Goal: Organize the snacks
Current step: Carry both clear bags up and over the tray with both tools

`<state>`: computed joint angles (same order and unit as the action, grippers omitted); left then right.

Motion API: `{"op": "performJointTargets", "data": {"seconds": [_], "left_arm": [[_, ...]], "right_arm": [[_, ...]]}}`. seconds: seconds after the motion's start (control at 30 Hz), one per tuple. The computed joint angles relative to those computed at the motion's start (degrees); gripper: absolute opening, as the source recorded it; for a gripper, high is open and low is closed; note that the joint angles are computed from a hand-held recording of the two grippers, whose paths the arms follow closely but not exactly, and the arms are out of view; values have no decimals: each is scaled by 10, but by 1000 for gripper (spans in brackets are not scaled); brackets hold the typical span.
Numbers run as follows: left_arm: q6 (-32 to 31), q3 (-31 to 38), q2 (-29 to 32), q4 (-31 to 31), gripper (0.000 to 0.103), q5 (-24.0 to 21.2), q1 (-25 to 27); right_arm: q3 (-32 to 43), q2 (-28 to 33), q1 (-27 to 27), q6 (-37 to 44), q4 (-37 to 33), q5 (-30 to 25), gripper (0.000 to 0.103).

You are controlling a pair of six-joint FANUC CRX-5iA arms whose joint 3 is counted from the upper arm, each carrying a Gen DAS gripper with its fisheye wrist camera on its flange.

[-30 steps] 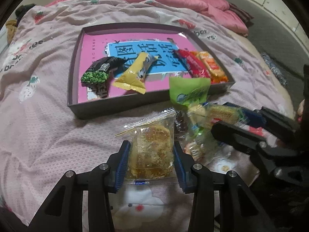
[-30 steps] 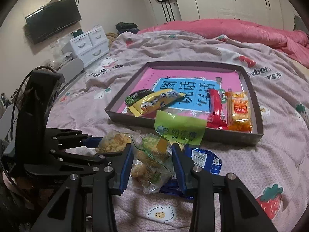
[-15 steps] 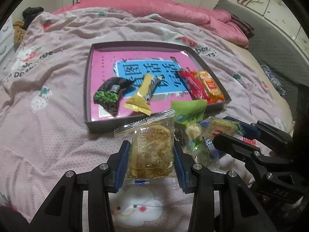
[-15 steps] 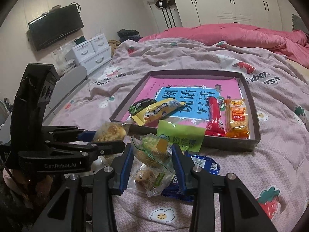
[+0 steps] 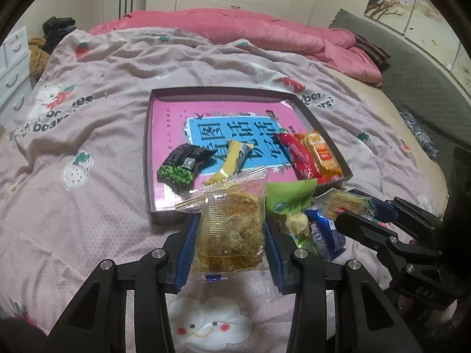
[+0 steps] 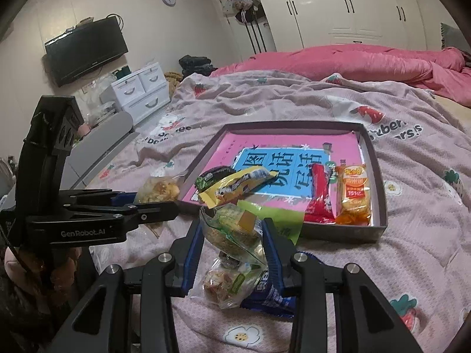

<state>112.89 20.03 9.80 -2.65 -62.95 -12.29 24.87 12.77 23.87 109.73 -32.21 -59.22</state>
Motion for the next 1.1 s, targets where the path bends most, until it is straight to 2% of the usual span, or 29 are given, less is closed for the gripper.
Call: {"op": "performJointTargets", "data": {"seconds": [0.6, 1.1], "left_arm": [[17, 43, 32, -10, 45, 5, 14], [-10, 91, 92, 2, 45, -6, 2]], "right_arm": [[32, 27, -18, -21, 3, 28, 40], [62, 59, -25, -57, 27, 42, 40]]}}
